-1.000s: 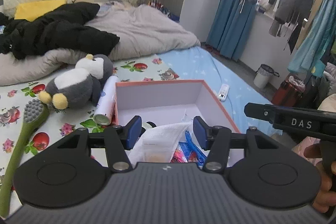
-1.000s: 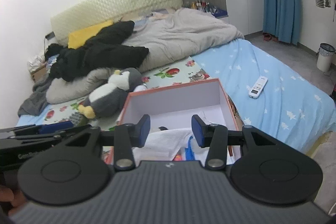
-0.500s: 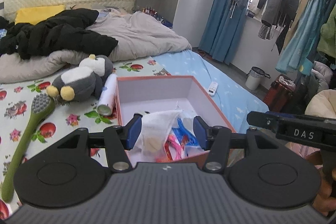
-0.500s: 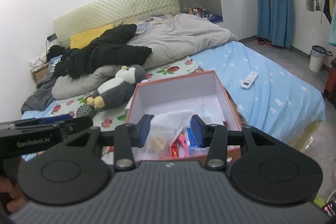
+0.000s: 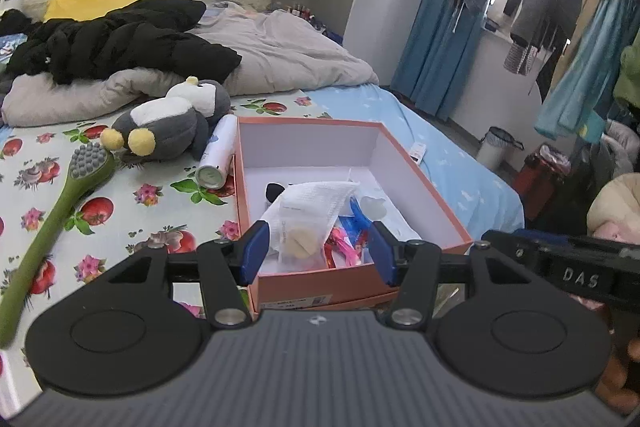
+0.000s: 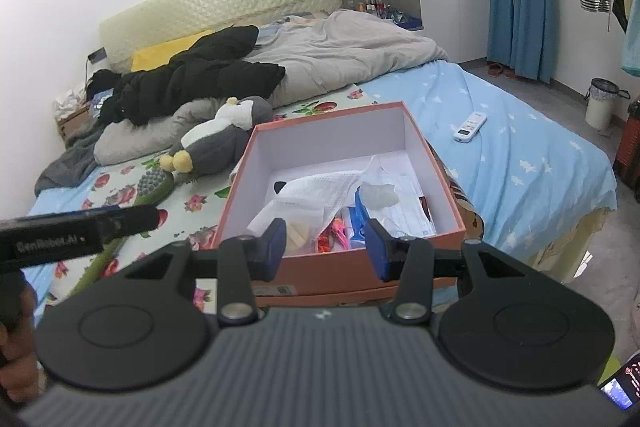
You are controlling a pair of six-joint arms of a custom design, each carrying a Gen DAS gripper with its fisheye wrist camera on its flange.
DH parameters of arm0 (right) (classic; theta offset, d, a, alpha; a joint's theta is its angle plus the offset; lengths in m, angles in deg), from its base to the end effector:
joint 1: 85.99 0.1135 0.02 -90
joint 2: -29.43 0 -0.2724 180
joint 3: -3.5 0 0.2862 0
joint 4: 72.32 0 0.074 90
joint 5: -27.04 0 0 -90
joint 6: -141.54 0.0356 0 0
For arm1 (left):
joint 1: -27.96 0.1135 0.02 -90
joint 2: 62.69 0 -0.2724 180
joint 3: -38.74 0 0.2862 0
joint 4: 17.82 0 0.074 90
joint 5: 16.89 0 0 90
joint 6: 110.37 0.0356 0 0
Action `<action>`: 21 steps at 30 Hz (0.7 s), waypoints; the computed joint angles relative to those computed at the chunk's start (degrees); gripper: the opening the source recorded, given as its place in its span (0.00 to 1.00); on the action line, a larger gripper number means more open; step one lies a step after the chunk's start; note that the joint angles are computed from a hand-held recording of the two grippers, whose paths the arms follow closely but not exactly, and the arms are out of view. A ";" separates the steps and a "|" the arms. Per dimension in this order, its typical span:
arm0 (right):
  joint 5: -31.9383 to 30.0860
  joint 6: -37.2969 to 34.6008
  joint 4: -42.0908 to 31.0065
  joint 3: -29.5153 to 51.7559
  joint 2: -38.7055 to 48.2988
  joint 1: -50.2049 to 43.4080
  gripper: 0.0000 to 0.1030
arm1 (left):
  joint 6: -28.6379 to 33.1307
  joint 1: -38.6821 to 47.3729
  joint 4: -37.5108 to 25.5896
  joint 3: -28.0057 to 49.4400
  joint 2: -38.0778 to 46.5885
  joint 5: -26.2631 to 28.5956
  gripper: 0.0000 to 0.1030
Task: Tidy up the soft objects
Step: 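Withdraw both open grippers back from the box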
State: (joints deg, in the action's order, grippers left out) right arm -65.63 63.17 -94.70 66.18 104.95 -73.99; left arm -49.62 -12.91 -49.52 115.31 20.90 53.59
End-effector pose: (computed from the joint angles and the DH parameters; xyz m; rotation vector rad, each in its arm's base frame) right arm 0.3131 0.0682 0.2505 -0.0336 2.1987 0.2834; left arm 0.2782 -0.2250 0.2819 0.0422 2.2170 -0.2982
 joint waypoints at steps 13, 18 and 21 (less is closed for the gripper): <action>-1.43 0.58 1.26 -1.55 0.34 -0.03 0.45 | -1.78 -0.54 -0.30 -4.03 -1.84 -1.95 0.62; -1.15 -0.12 1.75 -1.85 0.45 0.22 0.45 | -2.66 -0.51 -0.45 -4.23 -1.58 -2.26 0.62; -1.17 -0.40 1.84 -1.77 0.87 0.30 0.45 | -3.62 -0.66 -0.58 -4.12 -1.26 -1.87 0.63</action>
State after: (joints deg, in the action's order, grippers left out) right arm -66.80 62.77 -92.86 64.40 105.82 -73.68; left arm -53.23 -13.56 -50.11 111.19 19.64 51.72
